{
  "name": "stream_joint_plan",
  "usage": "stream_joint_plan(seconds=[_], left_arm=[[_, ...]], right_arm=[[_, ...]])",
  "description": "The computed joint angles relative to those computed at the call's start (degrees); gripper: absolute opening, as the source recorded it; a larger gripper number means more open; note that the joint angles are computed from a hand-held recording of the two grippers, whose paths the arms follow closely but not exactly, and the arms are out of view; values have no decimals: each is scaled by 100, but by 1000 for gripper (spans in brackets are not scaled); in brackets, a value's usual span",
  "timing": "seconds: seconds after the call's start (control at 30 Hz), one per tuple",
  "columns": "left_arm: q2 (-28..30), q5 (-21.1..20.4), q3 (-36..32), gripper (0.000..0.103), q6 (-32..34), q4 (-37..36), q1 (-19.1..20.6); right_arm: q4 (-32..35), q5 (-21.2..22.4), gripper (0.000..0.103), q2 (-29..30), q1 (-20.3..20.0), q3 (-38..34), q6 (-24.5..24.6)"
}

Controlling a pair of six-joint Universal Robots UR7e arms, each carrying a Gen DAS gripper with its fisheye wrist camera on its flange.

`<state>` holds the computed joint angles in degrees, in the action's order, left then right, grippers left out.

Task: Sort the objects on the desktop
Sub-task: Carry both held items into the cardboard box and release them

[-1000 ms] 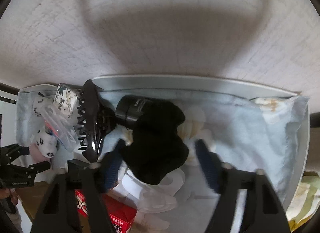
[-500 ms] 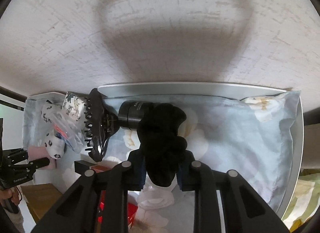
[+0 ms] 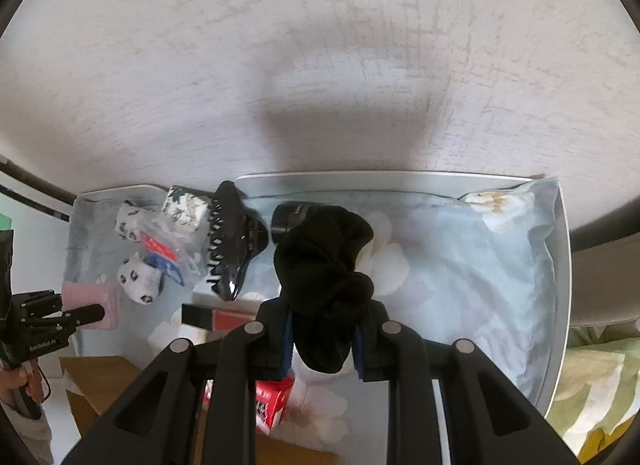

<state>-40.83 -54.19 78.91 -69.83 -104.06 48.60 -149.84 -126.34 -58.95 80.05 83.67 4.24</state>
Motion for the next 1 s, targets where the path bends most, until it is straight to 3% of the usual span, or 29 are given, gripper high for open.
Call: stream_joint_plan(seconds=[0.07,0.13,0.33,0.67,1.0], left_arm=[[174,143,-575,27,224,243,169],[14,245,-446,27,464,91,318],[-87,573,-582,27,466,349,-120],[-215,1029,-501,27,852,66,-891],[-214,896,177,27,470,-289,-1364]], right_arm=[[-44,-46,21,-37,78,46,30],[15,-126,21,-83,230,14,118],[-199,-317,21,-325,656,264,36],[-754,-726,21,-707,1406,971,41],[-1070,-739,21,-716,1726,1882,675]])
